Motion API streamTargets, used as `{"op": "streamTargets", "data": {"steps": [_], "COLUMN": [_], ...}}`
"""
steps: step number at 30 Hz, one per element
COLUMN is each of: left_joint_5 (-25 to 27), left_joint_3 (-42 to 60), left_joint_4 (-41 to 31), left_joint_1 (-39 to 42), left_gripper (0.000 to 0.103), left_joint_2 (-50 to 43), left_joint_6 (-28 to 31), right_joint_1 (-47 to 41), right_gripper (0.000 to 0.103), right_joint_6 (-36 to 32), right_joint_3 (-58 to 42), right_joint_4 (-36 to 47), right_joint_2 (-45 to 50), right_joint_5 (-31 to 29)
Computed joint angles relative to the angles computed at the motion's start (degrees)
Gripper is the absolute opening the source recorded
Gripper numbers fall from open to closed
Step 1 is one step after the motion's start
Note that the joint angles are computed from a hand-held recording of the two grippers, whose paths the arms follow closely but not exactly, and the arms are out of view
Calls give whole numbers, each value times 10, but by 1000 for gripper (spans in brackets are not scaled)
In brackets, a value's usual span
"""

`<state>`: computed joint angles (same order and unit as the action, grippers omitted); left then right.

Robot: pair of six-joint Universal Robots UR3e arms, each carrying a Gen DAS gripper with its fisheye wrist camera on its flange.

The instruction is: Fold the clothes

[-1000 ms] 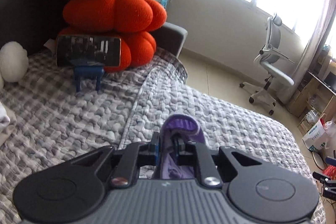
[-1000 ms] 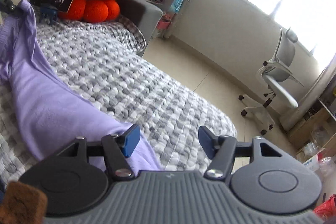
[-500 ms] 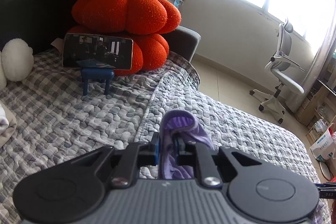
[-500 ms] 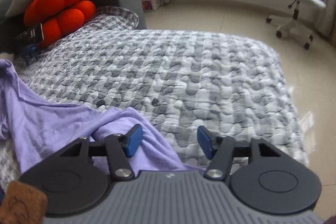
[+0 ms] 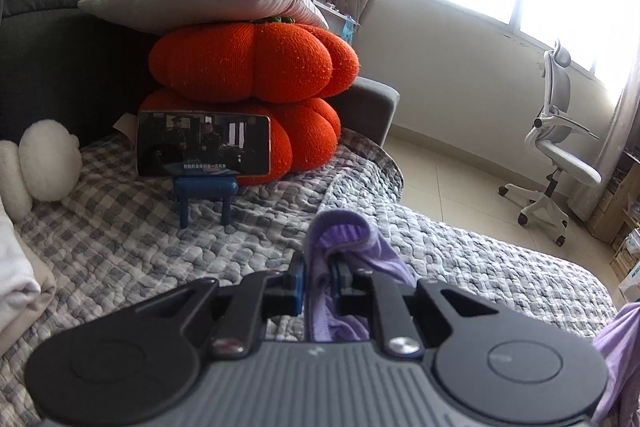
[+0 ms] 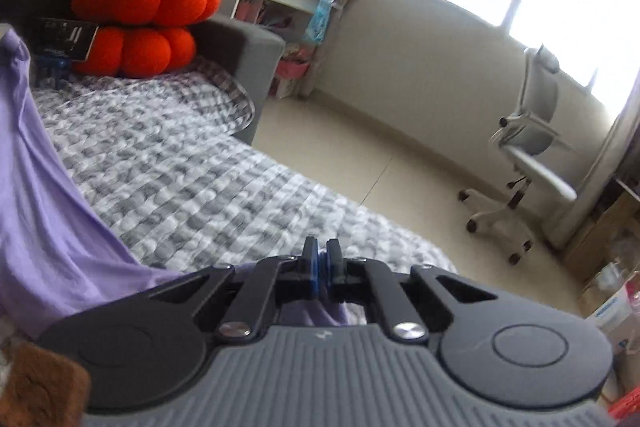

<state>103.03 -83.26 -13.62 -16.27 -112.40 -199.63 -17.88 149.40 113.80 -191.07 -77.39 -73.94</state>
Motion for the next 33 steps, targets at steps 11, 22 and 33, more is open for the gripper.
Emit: {"op": "streamTargets", "data": {"steps": [11, 22, 33], "left_joint_5": [24, 70, 47], "left_joint_3": [176, 394, -20], "left_joint_4": [-70, -222, -91], "left_joint_1": [8, -1, 3], "left_gripper": [13, 39, 82], "left_joint_2": [-147, -278, -15], "left_joint_6": [37, 44, -85], "right_joint_1": [32, 34, -99], "right_gripper": [3, 6, 53], "right_joint_6": [89, 90, 155], "right_joint_3": [-145, -206, -102], "right_joint_4": [-14, 87, 226], "right_joint_2": [126, 167, 55], "right_joint_5": [-128, -110, 98]}}
